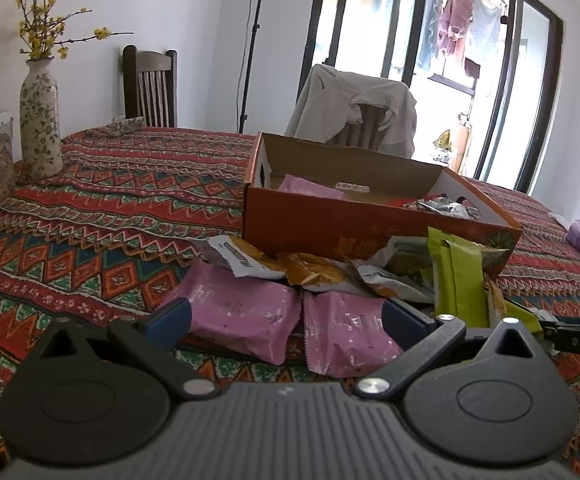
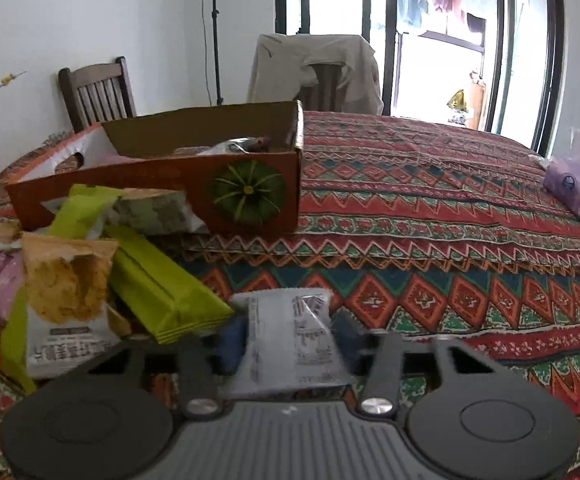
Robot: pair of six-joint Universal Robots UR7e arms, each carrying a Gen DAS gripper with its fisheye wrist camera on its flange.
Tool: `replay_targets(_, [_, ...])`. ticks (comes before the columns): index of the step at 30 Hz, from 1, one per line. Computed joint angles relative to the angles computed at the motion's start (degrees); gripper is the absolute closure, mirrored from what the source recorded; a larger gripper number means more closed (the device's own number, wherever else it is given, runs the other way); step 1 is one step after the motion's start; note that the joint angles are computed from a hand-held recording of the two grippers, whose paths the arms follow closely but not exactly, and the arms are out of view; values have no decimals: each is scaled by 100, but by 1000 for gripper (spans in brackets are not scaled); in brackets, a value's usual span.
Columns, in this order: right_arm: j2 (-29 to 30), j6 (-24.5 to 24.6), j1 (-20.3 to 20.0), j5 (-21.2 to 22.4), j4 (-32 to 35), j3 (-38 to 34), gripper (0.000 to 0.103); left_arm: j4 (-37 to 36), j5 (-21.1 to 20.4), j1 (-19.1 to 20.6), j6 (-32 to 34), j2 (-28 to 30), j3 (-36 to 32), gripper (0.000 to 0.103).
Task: Organize snacks
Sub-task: 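Reach the right gripper to a white printed packet and grasp it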
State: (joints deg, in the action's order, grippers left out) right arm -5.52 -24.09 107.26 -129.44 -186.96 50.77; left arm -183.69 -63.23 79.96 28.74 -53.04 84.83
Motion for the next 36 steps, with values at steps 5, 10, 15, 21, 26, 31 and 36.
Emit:
replay_targets(5, [-39,-166,40,178,-637,229,63,-8,27,15,-6,-8,-26,0])
replay_targets(10, [-32,-420,110,343,-1227,259,63,23,96,15,-40,-7,-99,0])
replay_targets(15, [-48,-379,117,433,-1380,305,63,496,279,9,-111,-2,-240,0])
replay_targets(21, [-59,-306,101,486,-1351,339,63,833,584,31,-81,44,-390,0])
replay_targets(26, [-26,-282,107,435,-1282,291,63,1045,742,68,35,293,-813,0])
replay_targets(31, [-25,-293,119,364,-1315,284,63,1745,1021,127,51,679,-1549,0])
replay_targets(36, [-37,-264,116,309,-1331,305,63,1816,1035,172,138,860,-1807,0])
